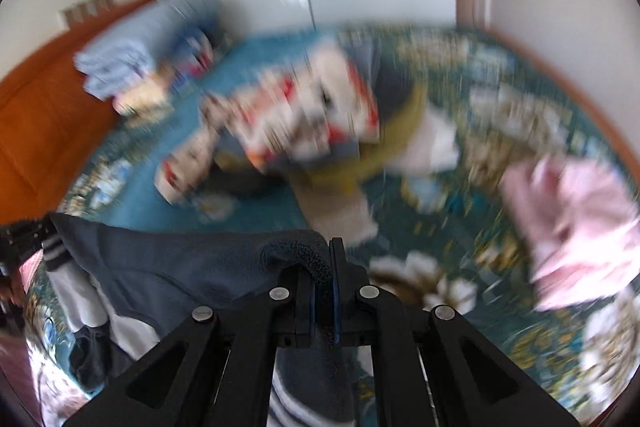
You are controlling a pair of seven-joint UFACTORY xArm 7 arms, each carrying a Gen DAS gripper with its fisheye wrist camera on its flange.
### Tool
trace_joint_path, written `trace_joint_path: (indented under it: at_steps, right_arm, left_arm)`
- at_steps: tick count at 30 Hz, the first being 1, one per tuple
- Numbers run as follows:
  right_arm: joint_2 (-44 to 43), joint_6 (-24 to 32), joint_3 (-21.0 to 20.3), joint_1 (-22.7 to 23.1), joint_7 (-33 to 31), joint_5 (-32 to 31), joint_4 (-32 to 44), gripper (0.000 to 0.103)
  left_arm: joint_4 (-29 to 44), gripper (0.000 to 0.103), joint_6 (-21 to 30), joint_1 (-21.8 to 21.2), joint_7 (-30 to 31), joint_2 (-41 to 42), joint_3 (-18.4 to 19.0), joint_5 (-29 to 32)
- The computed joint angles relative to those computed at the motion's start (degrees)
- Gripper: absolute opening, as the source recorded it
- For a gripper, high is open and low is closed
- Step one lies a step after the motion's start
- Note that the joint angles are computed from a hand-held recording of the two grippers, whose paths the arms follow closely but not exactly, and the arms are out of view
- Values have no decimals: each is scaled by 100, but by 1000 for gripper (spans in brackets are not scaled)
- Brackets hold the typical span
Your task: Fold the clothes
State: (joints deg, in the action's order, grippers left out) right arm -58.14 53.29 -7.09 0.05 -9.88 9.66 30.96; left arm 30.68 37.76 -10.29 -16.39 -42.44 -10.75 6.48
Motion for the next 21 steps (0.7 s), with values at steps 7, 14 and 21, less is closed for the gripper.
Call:
trace_joint_path:
  at_steps: [7, 14, 21]
  right_arm:
    - [1702, -817, -468, 42, -48, 595, 8, 6]
    - [2763, -1084, -436, -39, -254, 1127, 60, 7]
    - [2023, -910, -629, -264, -1151, 1312, -48, 44]
  left_arm:
    - [601, 6, -442, -19, -167, 1824, 569, -874]
    - [788, 10, -588, -65, -245, 2791, 602, -1263]
    - [233, 52, -416, 323, -810, 1265, 91, -71]
